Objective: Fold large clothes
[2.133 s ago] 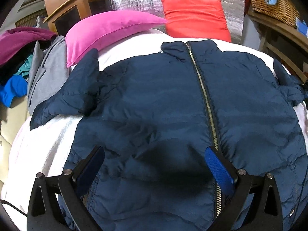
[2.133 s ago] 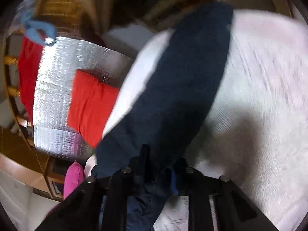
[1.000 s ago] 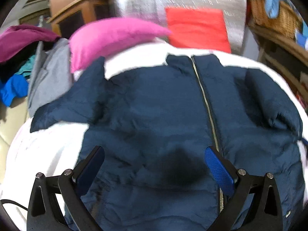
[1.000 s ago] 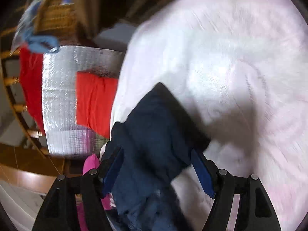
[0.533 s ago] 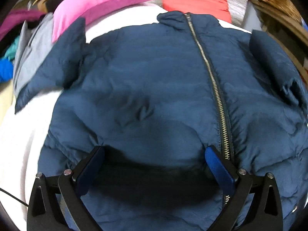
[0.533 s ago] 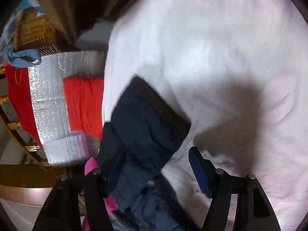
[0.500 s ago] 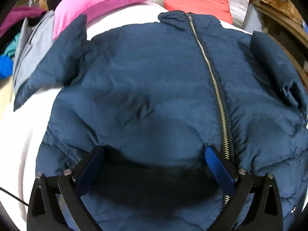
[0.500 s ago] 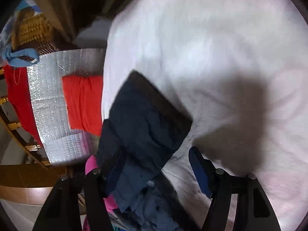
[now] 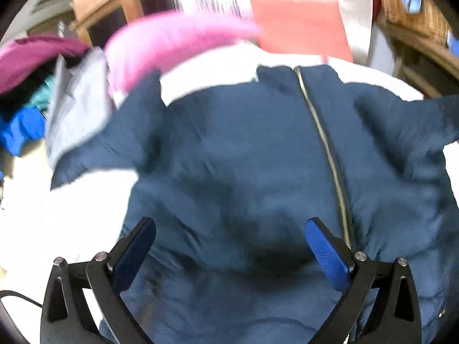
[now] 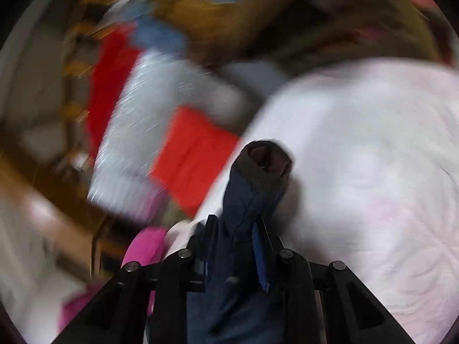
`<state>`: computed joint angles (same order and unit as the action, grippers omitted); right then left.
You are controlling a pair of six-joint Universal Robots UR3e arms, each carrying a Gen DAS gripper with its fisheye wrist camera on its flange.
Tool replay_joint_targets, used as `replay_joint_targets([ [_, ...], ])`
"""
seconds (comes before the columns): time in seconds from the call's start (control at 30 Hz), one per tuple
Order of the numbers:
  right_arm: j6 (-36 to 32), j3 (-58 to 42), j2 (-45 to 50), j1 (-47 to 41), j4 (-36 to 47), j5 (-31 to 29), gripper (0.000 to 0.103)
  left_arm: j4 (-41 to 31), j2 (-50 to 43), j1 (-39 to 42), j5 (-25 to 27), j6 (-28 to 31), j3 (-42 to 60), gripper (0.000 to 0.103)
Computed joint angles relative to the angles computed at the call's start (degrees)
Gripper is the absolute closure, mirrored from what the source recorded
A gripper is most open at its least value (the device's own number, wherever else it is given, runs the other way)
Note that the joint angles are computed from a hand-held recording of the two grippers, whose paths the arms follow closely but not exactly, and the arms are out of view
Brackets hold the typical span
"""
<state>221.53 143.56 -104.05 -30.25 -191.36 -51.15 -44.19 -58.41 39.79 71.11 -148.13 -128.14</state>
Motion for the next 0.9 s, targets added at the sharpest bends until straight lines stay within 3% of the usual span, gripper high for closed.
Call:
replay_joint_targets([
  [0.17,-5.3,-17.0,8.4,21.2,-0.6,-3.2,0.076,-6.6,6.5,11.7,-10.0,0.0,-0.2,0.0],
  [0.3,-7.7,-27.8,17.8,31.7,1.8,-0.5,0.076,-5.5,4.9,14.6,-10.6,-0.8,0.3,0.0],
  [0.33,-9.1,-29.2,18.3,34.0,3.4,-2.5,0.074,-4.6,4.1,14.2,-9.9,-1.4,0.4,0.0],
  [0.37,-10.4,-30.6,18.8,35.0,5.9,-2.5,0.061,-4.7,3.6,15.0,-10.2,-1.4,0.6,0.0],
  [0.4,-10.8,-32.9,20.2,34.7,8.4,-0.6,0.048,-6.9,5.6,16.4,-11.2,-0.6,0.3,0.0],
  [0.43,-9.9,-32.9,20.3,33.4,9.4,2.5,0.024,-7.9,5.7,17.3,-12.1,-0.1,0.7,0.0],
  [0.47,-7.9,-32.7,21.0,32.4,7.7,4.3,0.019,-8.7,5.7,17.9,-12.7,0.3,1.0,0.0],
  [0.5,-4.5,-30.2,20.2,30.1,3.9,5.5,0.019,-8.7,5.0,17.6,-13.0,0.3,1.4,0.0],
  [0.57,-5.3,-23.1,15.4,25.6,1.6,6.1,0.019,-9.5,2.6,17.0,-13.4,0.3,3.0,0.0],
  [0.73,-8.3,-18.5,5.8,18.8,17.4,-7.6,0.019,-10.7,-4.6,14.2,-12.8,-2.6,7.3,0.0],
  [0.9,-11.2,-12.2,2.8,8.2,24.7,-9.7,0.02,-9.0,-15.0,9.1,-11.1,-6.6,12.2,0.0],
])
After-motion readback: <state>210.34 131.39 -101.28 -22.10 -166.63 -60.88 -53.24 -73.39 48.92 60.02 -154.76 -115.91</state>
